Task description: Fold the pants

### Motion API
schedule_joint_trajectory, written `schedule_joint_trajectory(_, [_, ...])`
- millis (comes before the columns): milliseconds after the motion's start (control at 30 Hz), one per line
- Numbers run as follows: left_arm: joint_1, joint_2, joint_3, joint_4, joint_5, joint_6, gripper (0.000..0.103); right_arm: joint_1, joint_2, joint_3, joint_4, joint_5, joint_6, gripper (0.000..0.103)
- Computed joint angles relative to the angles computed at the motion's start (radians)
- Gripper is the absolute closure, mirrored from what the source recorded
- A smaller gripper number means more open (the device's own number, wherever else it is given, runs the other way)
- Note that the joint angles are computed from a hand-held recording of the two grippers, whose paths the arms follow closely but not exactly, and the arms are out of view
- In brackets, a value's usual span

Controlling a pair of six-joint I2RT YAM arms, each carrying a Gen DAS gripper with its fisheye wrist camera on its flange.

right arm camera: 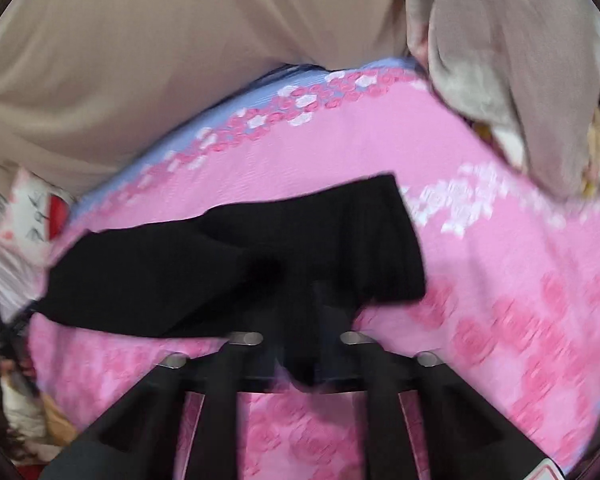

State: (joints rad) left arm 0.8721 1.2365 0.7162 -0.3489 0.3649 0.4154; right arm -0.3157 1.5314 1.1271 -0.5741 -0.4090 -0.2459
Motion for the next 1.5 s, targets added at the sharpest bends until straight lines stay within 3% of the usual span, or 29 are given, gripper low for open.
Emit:
schedule_joint_trajectory(67, [-0.044,0.002,-0.003,-0.002,-0.013,-0.034,0.005,0.038,-0.102,-0.015,0.1,0.046,-0.004,0.096])
schedule_joint_trajectory(133, [-0.062,-0.007,-0.02,-0.003,-0.015,-0.054,0.005,0.082,-0.262,-0.125,0.266,0.056,-0.119,0.093])
schedule_joint_trajectory(167, [-0.062,-0.011,-0.03,-0.004,-0.012,-0.054,0.005,0.119,-0.312,-0.184,0.338,0.148,-0.173,0.076])
schedule_joint_trajectory(200, [-0.055,-0.017,-0.043,-0.004,-0.005,-0.049,0.005,0.146,-0.319,-0.237,0.384,0.28,-0.212,0.065])
schedule_joint_trajectory(233, [-0.051,-0.021,-0.053,0.0,-0.001,-0.046,0.005,0.139,-0.294,-0.26,0.4,0.336,-0.224,0.054])
schedule_joint_trajectory(333, [-0.044,-0.02,-0.083,0.021,-0.022,-0.032,0.005,0.021,-0.156,-0.341,0.425,0.469,-0.256,0.058])
schedule_joint_trajectory(400, [-0.05,-0.005,-0.084,0.029,-0.044,-0.024,0.005,-0.089,-0.145,-0.357,0.382,0.382,-0.222,0.058])
schedule_joint_trajectory(467, [-0.068,0.011,-0.079,0.034,-0.056,-0.034,0.005,-0.208,-0.17,-0.319,0.272,0.144,-0.155,0.055])
schedule_joint_trajectory(533, [-0.096,0.02,-0.078,0.041,-0.055,-0.065,0.005,-0.244,-0.147,-0.24,0.185,0.003,-0.088,0.053])
schedule_joint_trajectory(633, [-0.131,0.016,-0.087,0.032,-0.036,-0.102,0.005,-0.251,-0.003,-0.077,0.087,-0.142,-0.006,0.037])
schedule_joint_trajectory(700, [-0.157,-0.001,-0.108,0.031,-0.041,-0.114,0.005,-0.194,0.133,0.039,0.054,-0.12,0.035,0.037])
schedule_joint_trajectory(733, [-0.166,-0.009,-0.117,0.031,-0.047,-0.114,0.005,-0.171,0.194,0.09,0.033,-0.107,0.026,0.045])
schedule_joint_trajectory(767, [-0.175,-0.018,-0.127,0.032,-0.055,-0.11,0.005,-0.155,0.235,0.133,0.003,-0.111,0.006,0.079])
schedule_joint_trajectory(800, [-0.181,-0.024,-0.133,0.033,-0.065,-0.108,0.005,-0.114,0.291,0.193,-0.04,-0.097,-0.017,0.092])
schedule_joint_trajectory(867, [-0.185,-0.034,-0.14,0.034,-0.087,-0.1,0.005,-0.042,0.268,0.203,-0.008,0.005,-0.025,0.096])
schedule_joint_trajectory(967, [-0.165,-0.033,-0.131,0.03,-0.085,-0.102,0.005,-0.003,0.076,0.137,0.13,-0.036,-0.039,0.096])
schedule_joint_trajectory(1033, [-0.151,-0.02,-0.126,0.036,-0.07,-0.112,0.005,0.023,0.011,0.087,0.222,0.03,-0.091,0.092])
schedule_joint_trajectory(1067, [-0.147,-0.013,-0.125,0.041,-0.062,-0.115,0.005,0.035,0.029,0.077,0.246,0.093,-0.136,0.082])
schedule_joint_trajectory(1167, [-0.154,0.011,-0.128,0.056,-0.062,-0.129,0.005,0.022,0.202,0.153,0.167,0.264,-0.144,0.079])
schedule_joint_trajectory(1333, [-0.189,0.007,-0.148,0.075,-0.079,-0.121,0.005,-0.1,0.205,0.097,0.115,0.063,-0.038,0.075])
schedule_joint_trajectory(1500, [-0.22,0.008,-0.154,0.08,-0.086,-0.139,0.005,-0.152,0.168,0.008,0.099,-0.013,-0.086,0.075])
